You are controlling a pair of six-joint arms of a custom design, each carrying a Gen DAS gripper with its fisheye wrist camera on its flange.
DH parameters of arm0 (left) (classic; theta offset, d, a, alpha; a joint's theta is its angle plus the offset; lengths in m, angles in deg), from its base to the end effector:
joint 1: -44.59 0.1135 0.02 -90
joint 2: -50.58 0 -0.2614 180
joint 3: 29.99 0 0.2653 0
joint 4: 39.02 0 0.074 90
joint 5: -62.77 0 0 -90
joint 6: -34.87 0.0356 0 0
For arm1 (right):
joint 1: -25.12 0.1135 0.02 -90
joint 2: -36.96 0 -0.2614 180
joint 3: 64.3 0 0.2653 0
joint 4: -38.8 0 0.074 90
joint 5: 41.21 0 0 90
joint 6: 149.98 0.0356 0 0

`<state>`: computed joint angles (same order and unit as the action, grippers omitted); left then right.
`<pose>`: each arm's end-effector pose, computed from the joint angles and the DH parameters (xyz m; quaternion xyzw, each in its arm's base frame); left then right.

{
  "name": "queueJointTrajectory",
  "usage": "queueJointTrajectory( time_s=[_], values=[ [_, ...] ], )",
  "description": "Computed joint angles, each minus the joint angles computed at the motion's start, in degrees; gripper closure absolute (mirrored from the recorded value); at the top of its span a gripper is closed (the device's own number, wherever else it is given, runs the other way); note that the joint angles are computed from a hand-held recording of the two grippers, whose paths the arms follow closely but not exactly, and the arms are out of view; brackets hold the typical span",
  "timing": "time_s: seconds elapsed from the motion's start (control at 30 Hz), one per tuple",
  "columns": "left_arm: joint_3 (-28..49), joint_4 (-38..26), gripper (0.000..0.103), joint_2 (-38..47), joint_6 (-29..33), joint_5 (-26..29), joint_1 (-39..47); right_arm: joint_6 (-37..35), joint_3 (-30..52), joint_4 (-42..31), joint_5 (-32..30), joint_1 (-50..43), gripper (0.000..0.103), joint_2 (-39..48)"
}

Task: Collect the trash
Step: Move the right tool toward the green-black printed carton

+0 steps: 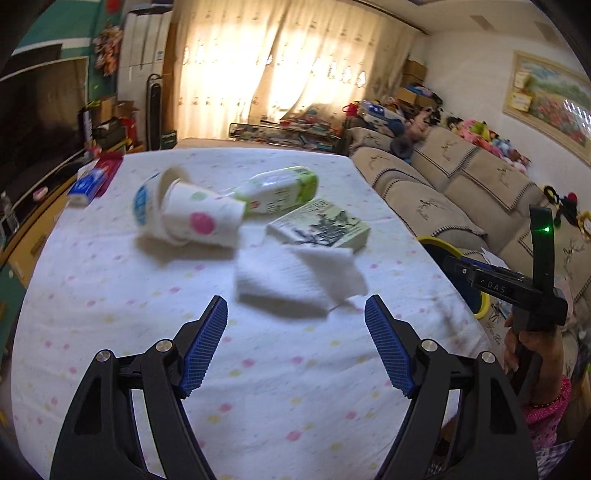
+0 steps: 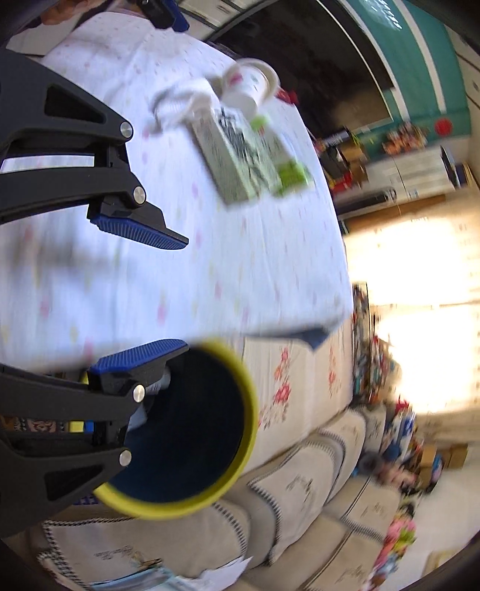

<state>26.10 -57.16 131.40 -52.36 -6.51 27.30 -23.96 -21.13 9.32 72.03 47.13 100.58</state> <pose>0.2807 -0.1006 0.1876 0.2278 0.8754 -0.2132 0.3693 0.2103 0.0698 0.1733 0.1807 0.9049 -0.0027 0.3852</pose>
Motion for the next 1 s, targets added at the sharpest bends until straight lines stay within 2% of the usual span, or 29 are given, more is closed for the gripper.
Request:
queueJointTrajectory(
  time_s=[0.23,0.43,0.63,1.0],
  values=[
    [-3.27,1.99,0.027,1.55,2.23,6.7,8.35,-2.1,15.02,1.99,2.5,8.37,0.055,17.96],
    [-3.55,2.51,0.027,2.53,2.08,8.92,10.82,-3.62,25.42,1.29,1.04,5.92,0.055,27.15],
    [-3.37,3.29,0.027,4.62,1.82,10.52,12.69,-9.64,37.88,-0.56,-1.56,3.59,0.049,36.02],
    [-1.99,4.25,0.027,9.01,1.47,11.03,13.22,-10.85,41.47,-3.29,-1.25,5.34,0.047,42.84]
  ],
)
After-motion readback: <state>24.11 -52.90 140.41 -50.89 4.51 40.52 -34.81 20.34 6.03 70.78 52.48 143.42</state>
